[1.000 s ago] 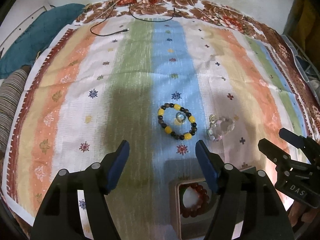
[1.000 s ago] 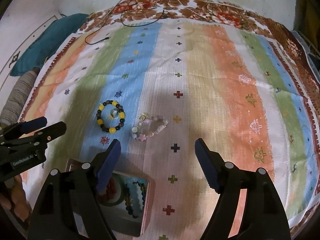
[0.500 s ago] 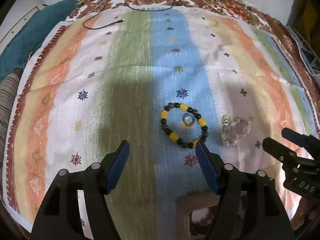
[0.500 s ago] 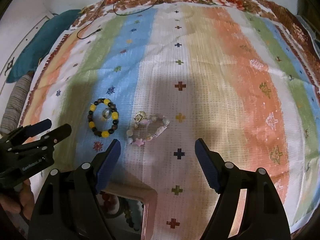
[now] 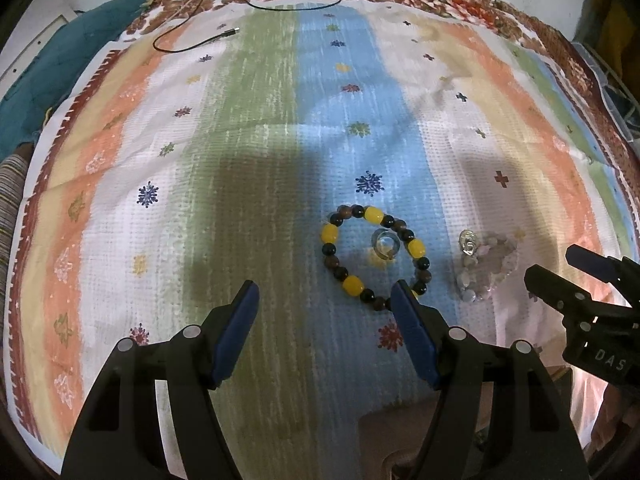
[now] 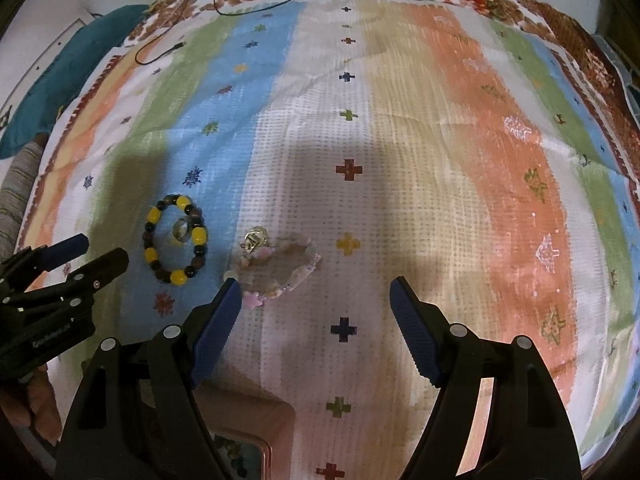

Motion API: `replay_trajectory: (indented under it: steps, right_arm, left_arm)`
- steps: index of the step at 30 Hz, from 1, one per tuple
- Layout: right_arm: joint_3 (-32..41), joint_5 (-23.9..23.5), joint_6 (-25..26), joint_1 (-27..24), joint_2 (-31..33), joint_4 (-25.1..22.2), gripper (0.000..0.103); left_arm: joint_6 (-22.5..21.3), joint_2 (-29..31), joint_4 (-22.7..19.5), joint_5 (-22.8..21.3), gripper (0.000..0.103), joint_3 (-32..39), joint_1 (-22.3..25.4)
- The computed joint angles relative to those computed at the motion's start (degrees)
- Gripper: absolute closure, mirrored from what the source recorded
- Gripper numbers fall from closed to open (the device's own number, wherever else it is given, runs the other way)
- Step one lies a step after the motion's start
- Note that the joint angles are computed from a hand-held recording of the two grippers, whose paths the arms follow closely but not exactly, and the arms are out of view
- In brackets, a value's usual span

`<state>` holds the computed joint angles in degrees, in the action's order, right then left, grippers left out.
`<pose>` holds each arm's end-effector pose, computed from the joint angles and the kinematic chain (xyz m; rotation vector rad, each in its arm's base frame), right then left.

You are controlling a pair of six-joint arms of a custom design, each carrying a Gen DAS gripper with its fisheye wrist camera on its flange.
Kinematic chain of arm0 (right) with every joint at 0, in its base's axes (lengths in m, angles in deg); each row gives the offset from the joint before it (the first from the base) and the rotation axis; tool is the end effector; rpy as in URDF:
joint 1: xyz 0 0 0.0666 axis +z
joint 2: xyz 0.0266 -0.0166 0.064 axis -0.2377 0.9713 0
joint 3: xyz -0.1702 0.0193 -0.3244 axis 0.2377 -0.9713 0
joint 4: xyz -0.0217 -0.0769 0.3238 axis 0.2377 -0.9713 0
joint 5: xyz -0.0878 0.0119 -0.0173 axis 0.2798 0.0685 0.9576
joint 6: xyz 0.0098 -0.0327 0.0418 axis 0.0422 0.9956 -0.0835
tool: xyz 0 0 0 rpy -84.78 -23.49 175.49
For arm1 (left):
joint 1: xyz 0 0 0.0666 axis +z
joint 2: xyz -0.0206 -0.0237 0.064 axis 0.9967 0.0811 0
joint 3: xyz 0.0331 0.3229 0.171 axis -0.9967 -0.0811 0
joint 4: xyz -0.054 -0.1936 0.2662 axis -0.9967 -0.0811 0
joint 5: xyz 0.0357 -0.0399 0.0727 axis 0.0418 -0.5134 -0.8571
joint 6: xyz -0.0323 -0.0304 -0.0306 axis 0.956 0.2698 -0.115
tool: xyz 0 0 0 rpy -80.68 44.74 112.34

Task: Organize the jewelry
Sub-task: 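Move both open tools toward the black-and-yellow and pink crystal bracelets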

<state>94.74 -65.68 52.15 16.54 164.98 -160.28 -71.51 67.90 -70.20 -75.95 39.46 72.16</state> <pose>0.3708 0.2109 0.5312 0.0369 2.7316 0.1235 0.3838 -0.0911 0.5335 0.2327 2.7467 -0.1077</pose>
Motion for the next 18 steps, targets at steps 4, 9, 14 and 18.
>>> replay_trajectory:
  steps: [4,9,14,18]
  right_arm:
    - [-0.22,-0.20,0.04,-0.34,0.51,0.37,0.027]
    - [-0.47,-0.39,0.13,-0.85,1.23,0.58,0.027]
    - [-0.46,-0.04,0.39,-0.84,2.09,0.70,0.027]
    - [-0.36,0.11,1.27,-0.72,2.80,0.34,0.027]
  left_arm:
    - [-0.08,-0.24,0.58,0.68,0.035,-1.24,0.52]
    - [0.42,0.26,1.18,1.61,0.035,-1.62,1.12]
    - [-0.01,0.90,1.50,1.77,0.035,-1.61,0.93]
    - [-0.44,1.25,2.00,2.20,0.035,-1.69,0.86]
